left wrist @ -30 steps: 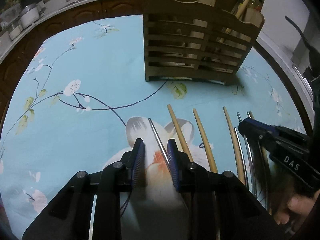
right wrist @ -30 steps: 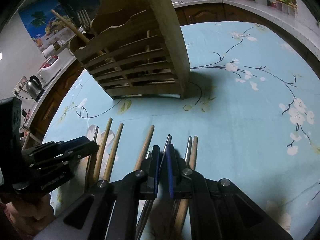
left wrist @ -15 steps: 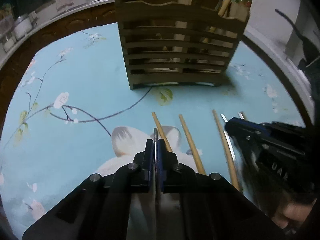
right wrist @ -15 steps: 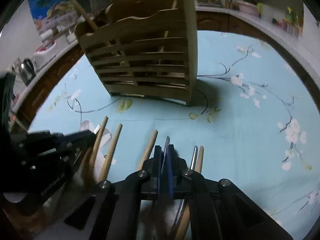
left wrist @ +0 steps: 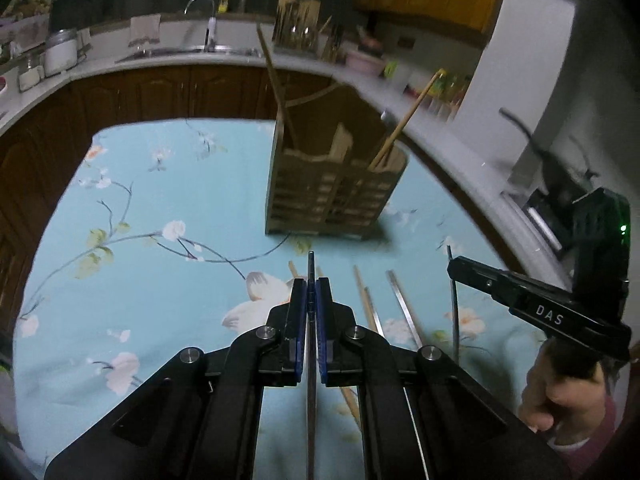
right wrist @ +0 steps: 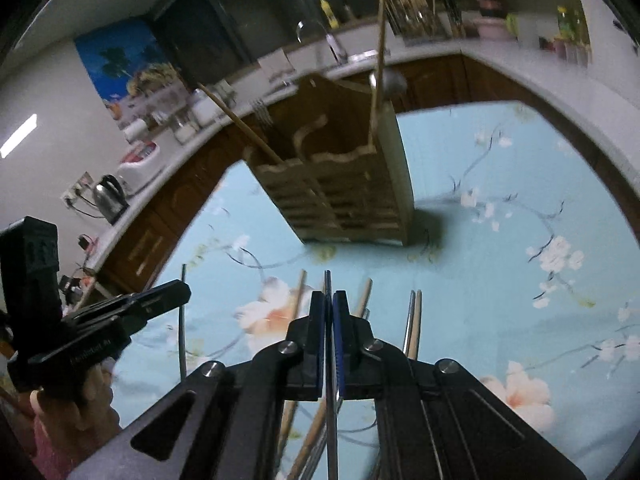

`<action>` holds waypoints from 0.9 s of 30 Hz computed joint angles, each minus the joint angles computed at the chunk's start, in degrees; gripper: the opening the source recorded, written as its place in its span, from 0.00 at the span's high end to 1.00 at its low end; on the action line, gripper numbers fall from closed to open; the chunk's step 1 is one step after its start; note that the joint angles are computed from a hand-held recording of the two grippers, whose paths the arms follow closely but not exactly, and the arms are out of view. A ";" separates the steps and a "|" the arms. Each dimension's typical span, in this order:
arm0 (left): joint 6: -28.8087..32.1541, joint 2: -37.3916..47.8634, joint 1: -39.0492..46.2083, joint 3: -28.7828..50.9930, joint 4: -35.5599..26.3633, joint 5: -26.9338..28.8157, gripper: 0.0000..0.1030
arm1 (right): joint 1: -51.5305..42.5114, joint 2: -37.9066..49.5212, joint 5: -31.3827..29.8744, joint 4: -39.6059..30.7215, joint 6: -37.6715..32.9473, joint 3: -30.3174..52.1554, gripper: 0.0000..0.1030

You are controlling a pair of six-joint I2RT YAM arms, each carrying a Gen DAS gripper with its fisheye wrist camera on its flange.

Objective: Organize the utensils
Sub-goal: 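Lift both held chopsticks and carry them over the wooden holder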

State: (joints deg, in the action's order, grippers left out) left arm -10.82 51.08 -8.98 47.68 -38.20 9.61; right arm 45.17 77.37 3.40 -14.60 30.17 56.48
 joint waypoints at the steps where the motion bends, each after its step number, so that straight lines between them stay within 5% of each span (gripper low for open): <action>1: -0.29 -1.25 -0.21 0.09 -0.78 0.06 0.97 | 0.73 -1.64 0.84 -0.49 0.11 -0.40 0.96; 12: -0.10 -10.61 1.65 2.62 -7.76 3.28 0.97 | 7.27 -12.75 9.57 -5.31 -0.45 -0.63 0.96; 27: 0.71 -8.99 4.09 8.00 -7.19 4.86 0.97 | 5.55 -13.24 9.39 -6.15 -3.52 3.67 0.96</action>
State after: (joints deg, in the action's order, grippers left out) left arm -10.10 42.09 -4.88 55.68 -45.39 14.48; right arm 50.72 64.13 12.78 -20.75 26.65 60.15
